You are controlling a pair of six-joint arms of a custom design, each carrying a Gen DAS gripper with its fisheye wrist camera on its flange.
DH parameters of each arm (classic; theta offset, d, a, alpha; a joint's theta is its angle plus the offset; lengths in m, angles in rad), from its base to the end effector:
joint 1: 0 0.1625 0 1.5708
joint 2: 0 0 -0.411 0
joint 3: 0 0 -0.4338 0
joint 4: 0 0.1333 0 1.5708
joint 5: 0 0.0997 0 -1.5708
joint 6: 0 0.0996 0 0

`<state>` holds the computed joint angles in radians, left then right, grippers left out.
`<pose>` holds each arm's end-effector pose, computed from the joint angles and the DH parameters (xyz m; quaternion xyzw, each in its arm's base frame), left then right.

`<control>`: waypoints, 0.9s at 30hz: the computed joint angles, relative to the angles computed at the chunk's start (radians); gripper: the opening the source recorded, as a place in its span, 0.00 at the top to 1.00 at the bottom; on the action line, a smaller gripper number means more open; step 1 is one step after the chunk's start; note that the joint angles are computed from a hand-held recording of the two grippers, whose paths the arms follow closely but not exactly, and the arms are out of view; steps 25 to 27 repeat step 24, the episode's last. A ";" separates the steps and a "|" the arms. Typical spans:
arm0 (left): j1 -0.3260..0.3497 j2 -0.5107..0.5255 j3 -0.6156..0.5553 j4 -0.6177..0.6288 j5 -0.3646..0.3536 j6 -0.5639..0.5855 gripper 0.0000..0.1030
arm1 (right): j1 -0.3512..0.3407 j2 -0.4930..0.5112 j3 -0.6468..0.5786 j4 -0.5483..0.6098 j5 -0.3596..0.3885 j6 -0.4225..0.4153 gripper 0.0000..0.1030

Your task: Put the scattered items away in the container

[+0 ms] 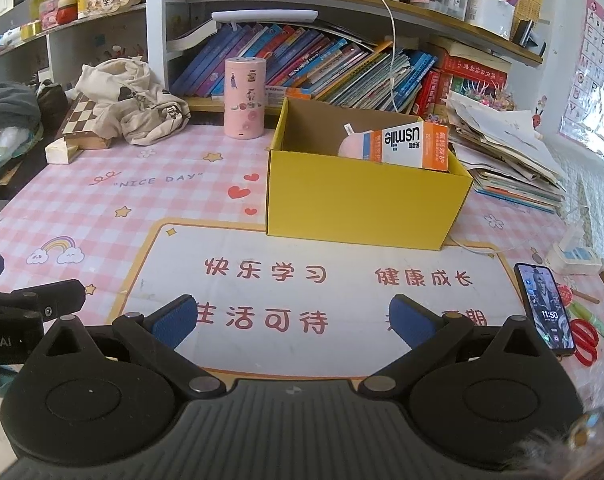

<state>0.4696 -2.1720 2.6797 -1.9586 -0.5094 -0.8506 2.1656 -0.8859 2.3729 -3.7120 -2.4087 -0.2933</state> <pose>-0.1142 -0.3049 0.2304 0.1377 0.8504 -0.3895 0.3259 0.2822 -0.3113 0.0563 0.2536 -0.8373 0.3480 0.3368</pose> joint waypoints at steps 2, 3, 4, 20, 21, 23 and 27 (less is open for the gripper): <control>0.001 0.003 -0.001 -0.002 0.000 -0.001 0.00 | 0.001 0.002 -0.002 0.001 -0.001 0.000 0.00; 0.001 0.005 -0.001 -0.004 0.000 -0.001 0.00 | 0.004 0.005 -0.004 0.002 -0.004 0.004 0.00; 0.002 0.007 -0.001 -0.006 0.000 0.000 0.00 | 0.007 0.009 -0.006 0.003 -0.007 0.008 0.00; -0.022 0.027 0.007 -0.016 0.020 0.015 0.00 | 0.057 0.053 -0.037 0.040 -0.063 0.097 0.00; -0.021 0.025 0.008 -0.022 0.019 0.016 0.00 | 0.056 0.052 -0.037 0.042 -0.063 0.098 0.00; -0.017 0.024 0.009 -0.036 0.016 0.021 0.00 | 0.052 0.049 -0.035 0.045 -0.060 0.097 0.00; -0.015 0.026 0.009 -0.040 0.015 0.020 0.00 | 0.050 0.048 -0.035 0.047 -0.058 0.095 0.00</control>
